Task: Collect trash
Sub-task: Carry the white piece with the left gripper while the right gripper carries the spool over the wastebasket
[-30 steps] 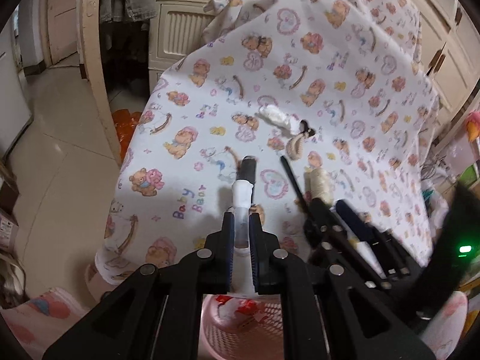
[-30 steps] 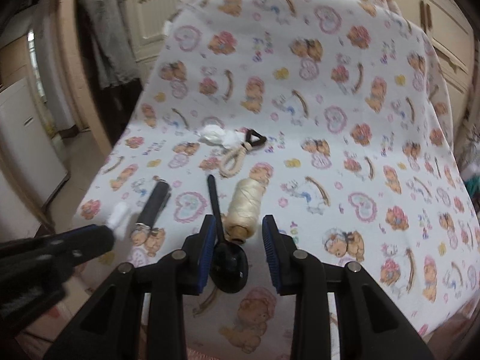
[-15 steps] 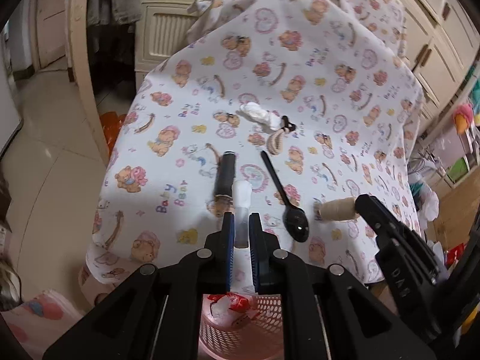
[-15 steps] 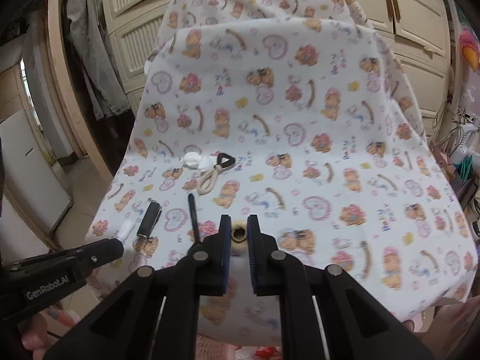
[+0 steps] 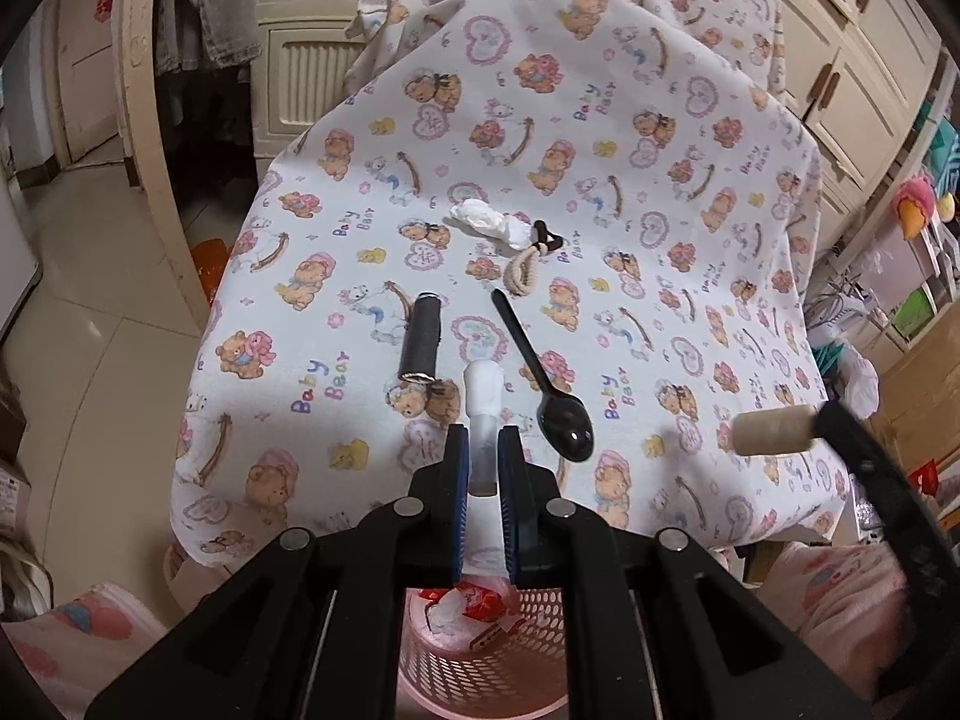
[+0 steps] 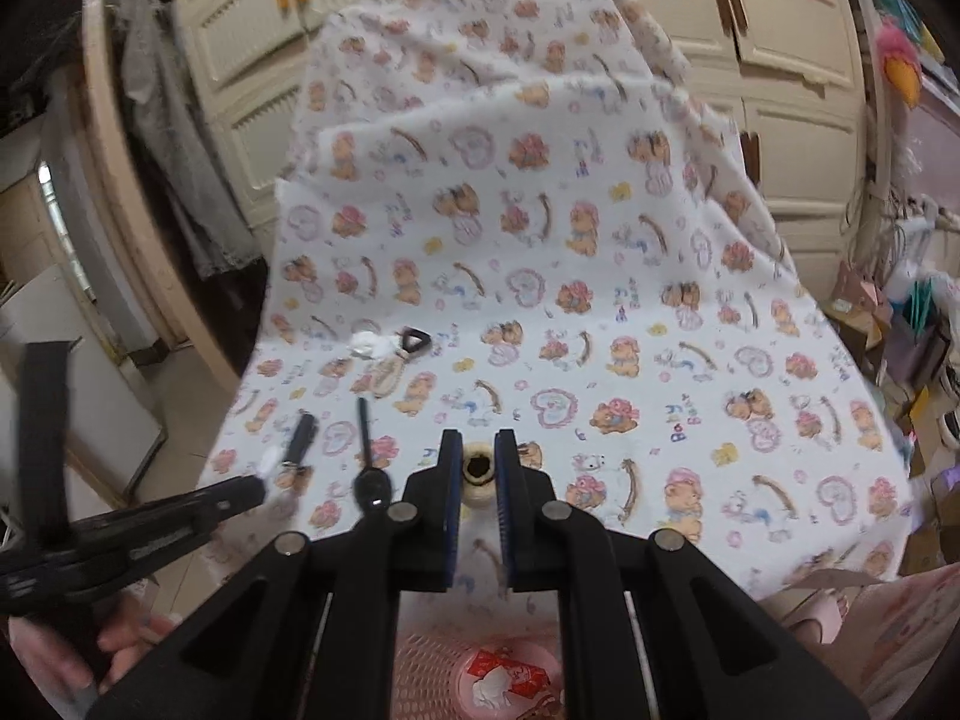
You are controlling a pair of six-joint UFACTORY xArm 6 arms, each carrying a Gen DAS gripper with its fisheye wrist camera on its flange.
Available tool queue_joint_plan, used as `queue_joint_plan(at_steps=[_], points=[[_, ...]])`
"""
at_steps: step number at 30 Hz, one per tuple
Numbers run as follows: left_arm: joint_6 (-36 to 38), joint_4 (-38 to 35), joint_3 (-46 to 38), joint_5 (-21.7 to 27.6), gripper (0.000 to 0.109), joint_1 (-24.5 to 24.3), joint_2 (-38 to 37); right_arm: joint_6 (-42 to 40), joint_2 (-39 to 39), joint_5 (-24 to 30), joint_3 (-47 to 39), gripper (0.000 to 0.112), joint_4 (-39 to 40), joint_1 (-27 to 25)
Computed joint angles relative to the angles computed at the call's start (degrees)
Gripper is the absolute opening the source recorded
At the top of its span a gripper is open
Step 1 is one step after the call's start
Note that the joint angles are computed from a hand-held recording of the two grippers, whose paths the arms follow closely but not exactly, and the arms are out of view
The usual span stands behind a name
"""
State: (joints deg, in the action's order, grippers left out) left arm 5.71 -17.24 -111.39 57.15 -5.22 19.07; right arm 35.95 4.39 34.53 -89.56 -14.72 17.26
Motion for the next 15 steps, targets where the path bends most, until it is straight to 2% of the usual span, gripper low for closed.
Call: queue_joint_plan(at_steps=[4, 8, 12, 15], points=[[1.3, 0.6, 3.1, -1.0, 0.009, -0.6, -2.3, -0.5, -4.1, -0.8, 2.1, 0.010, -2.2, 1.1], [3.6, 0.9, 7.8, -3.0, 0.009, -1.4, -6.1, 3.8, -8.3, -1.3, 4.7, 0.010, -6.0, 2.0], [6.7, -3.2, 10.8, -1.0, 0.009, -1.1, -9.1, 3.8, -11.0, -1.6, 7.1, 0.010, -5.6, 2.7], [7.8, -3.2, 13.5, -0.4, 0.009, -1.2, -11.3, 2.9, -12.4, -1.3, 8.9, 0.010, -4.5, 3.5]])
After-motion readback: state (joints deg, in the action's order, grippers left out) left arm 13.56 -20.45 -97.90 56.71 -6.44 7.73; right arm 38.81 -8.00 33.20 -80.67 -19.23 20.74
